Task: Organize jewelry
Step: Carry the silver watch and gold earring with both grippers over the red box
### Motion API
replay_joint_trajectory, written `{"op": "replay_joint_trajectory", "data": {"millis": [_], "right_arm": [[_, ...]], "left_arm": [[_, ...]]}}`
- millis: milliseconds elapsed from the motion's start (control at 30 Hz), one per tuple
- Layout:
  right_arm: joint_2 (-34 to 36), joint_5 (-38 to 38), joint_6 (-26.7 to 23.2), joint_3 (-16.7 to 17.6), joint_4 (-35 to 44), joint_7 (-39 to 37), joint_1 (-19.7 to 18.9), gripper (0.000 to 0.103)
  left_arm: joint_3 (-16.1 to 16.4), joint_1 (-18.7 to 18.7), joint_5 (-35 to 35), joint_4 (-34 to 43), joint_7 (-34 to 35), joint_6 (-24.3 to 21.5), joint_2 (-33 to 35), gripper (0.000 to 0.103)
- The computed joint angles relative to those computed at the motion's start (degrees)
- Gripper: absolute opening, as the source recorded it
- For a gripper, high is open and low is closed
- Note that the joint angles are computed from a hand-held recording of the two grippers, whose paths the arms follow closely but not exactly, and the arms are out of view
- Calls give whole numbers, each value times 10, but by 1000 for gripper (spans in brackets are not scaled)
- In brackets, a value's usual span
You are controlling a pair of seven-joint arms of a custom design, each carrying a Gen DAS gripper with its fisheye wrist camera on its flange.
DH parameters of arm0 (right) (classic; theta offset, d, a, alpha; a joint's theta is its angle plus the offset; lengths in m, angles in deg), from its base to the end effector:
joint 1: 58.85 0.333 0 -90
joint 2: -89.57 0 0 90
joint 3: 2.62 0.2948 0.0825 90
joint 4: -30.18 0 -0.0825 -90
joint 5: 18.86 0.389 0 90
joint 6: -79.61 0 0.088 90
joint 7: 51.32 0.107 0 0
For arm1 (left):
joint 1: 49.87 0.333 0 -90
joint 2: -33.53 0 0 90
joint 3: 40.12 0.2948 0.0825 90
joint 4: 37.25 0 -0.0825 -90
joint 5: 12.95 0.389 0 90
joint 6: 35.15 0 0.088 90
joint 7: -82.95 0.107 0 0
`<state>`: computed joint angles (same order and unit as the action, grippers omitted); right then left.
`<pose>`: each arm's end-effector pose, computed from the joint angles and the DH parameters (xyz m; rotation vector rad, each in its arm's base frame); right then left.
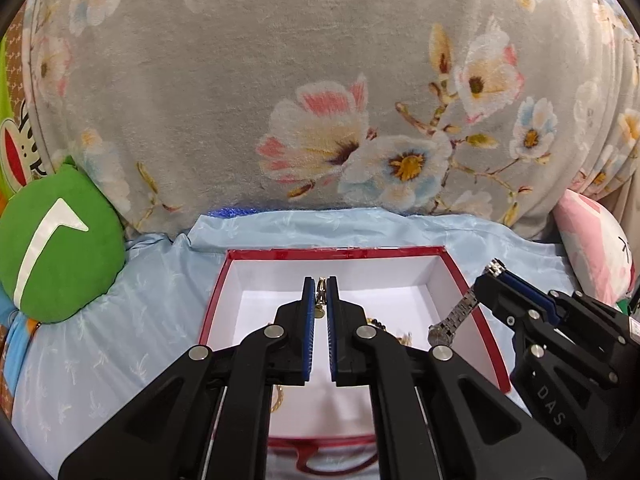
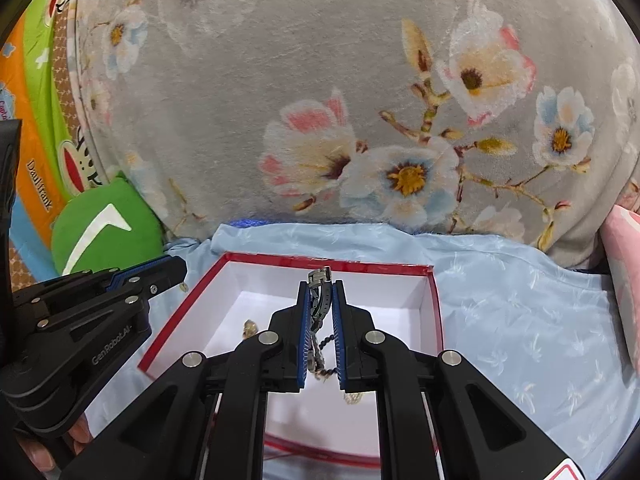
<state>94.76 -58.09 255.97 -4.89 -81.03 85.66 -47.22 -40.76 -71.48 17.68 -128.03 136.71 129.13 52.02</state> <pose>0.6057 0.1526 0.5262 -1.5502 1.5412 -0.7995 0.6392 -0.2909 0.5394 -1.4818 1.8048 -1.0125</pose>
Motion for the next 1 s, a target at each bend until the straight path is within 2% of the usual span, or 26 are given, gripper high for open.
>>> {"op": "replay_joint_trajectory", "data": {"millis": [200, 400, 1000], "right_arm": [[48, 58, -14, 2, 42, -58, -5, 10], [79, 90, -21, -5, 66, -87, 0, 10], [132, 127, -26, -22, 102, -126, 13, 11]], "left_arm": [[-10, 7, -58, 90, 47, -36, 77, 5], [6, -8, -75, 137, 63, -60, 118, 5], [19, -20, -101, 215, 83, -95, 188, 5]]}}
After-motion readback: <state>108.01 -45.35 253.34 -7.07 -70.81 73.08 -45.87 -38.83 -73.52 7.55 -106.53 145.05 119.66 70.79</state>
